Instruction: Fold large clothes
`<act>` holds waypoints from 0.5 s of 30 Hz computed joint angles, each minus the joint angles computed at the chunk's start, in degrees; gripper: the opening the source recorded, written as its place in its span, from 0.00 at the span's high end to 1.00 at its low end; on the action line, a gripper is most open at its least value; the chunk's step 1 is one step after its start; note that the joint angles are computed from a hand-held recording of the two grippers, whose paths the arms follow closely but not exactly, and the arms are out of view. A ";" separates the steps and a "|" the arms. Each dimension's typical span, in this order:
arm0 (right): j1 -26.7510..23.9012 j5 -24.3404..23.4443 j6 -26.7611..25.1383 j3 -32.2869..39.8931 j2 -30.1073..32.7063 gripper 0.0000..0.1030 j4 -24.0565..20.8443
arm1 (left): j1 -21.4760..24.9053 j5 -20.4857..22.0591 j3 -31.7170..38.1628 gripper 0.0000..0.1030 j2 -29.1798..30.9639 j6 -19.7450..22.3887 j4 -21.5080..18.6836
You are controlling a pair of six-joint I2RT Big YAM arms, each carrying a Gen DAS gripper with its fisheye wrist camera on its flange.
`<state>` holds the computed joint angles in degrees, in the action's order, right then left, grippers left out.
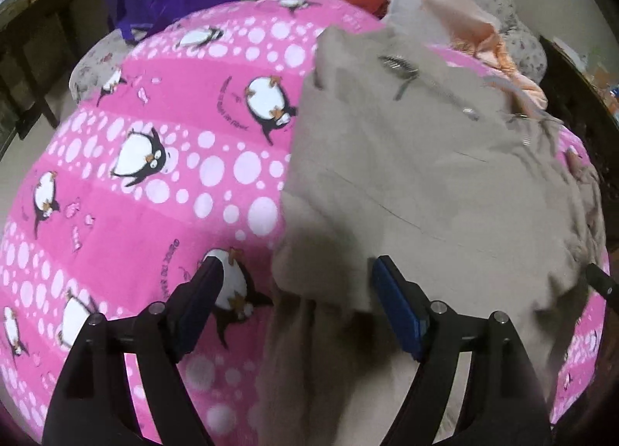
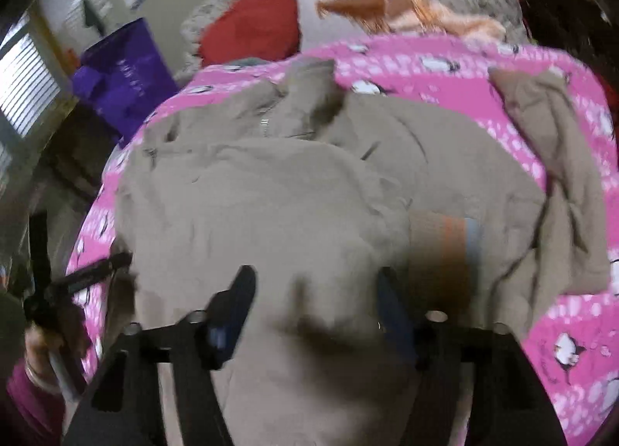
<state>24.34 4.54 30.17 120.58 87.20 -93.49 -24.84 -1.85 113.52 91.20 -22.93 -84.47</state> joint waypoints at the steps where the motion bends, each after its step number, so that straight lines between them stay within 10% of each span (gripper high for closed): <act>1: 0.42 1.12 -0.10 0.03 -0.33 0.34 -0.92 | -0.28 -0.15 -0.22 0.23 -0.61 0.21 0.43; 15: 4.88 -5.64 8.71 -11.71 -10.38 0.34 2.33 | 1.17 5.90 -11.40 0.23 -7.40 -0.85 -1.60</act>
<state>29.22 -1.10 38.88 108.87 76.82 -91.16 -23.67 4.05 102.12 83.80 -23.78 -86.07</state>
